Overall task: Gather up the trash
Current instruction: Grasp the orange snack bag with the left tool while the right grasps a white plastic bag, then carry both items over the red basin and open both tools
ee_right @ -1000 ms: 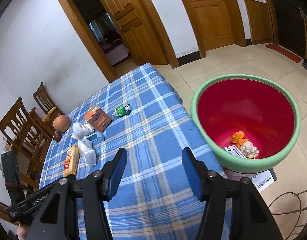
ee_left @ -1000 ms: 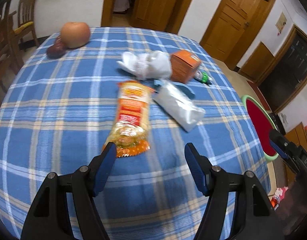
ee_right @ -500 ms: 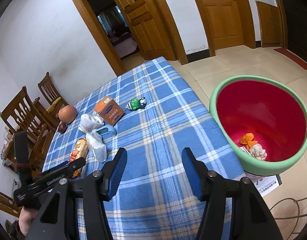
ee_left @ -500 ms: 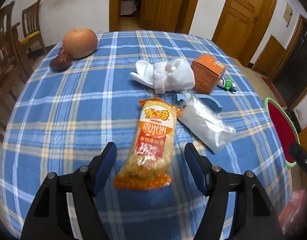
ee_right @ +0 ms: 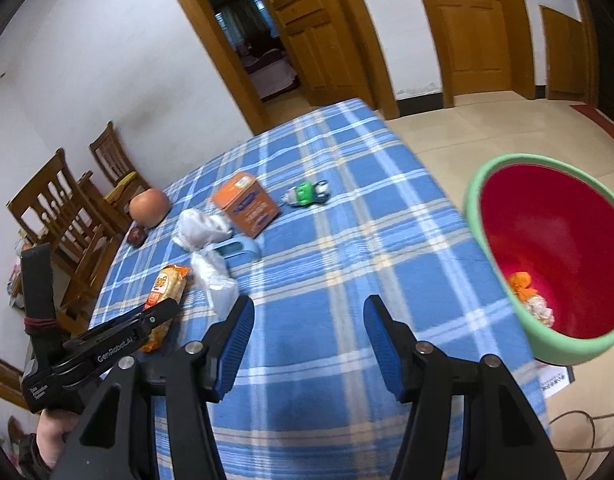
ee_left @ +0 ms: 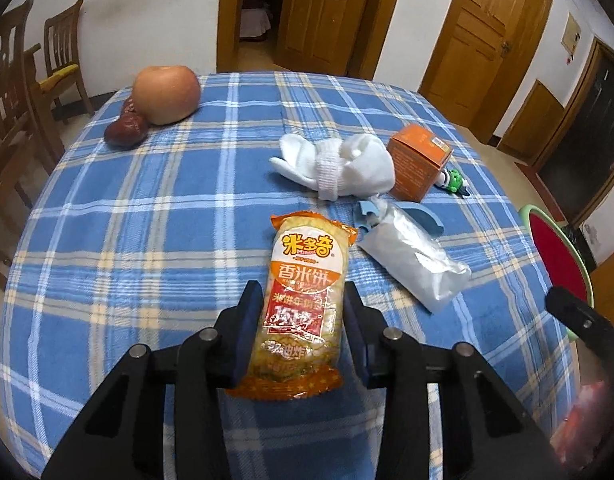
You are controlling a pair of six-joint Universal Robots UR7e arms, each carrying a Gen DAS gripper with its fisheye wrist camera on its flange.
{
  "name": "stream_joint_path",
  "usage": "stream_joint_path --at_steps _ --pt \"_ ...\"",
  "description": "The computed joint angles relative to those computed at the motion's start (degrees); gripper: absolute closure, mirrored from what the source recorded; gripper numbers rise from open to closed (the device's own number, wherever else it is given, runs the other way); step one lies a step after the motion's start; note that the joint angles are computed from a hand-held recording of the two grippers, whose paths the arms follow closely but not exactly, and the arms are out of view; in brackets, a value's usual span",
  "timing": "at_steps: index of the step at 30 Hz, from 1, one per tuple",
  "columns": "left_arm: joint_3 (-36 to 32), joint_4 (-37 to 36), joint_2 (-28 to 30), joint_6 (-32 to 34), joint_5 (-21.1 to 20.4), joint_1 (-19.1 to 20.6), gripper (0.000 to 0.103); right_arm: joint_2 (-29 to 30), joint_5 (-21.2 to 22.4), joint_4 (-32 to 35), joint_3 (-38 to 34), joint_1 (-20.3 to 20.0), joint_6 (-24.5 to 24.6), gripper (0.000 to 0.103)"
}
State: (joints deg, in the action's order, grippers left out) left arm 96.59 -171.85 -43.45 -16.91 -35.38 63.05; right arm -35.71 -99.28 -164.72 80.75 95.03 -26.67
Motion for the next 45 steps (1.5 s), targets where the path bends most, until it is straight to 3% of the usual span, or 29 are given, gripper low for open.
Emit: stream_joint_path --at_steps 11,22,24,26,30,45 --pt "4.4 -4.9 -3.1 -1.3 1.5 -0.5 0.063 4.7 -0.2 5.4 -4.9 1.9 -2.8 0.041" --pt "6.1 -6.9 -4.4 -1.5 -0.3 0.3 0.063 9.9 -1.5 6.9 -9.7 3.7 -4.4 0.042" --pt "6.2 -7.0 -4.5 -1.6 -0.1 0.4 0.063 10.4 -1.3 6.7 -9.8 3.9 -4.6 0.048" --pt "6.4 -7.3 -4.7 -1.8 0.1 0.3 0.063 10.7 -1.6 6.7 -9.8 4.1 -4.8 0.062" --pt "6.8 -6.9 -4.9 -2.6 0.2 0.3 0.062 10.7 -2.0 5.1 -8.4 4.4 -6.7 0.076" --pt "7.2 -7.8 -4.4 -1.6 -1.1 -2.0 0.063 3.4 3.1 -0.8 0.2 2.6 -4.2 0.077"
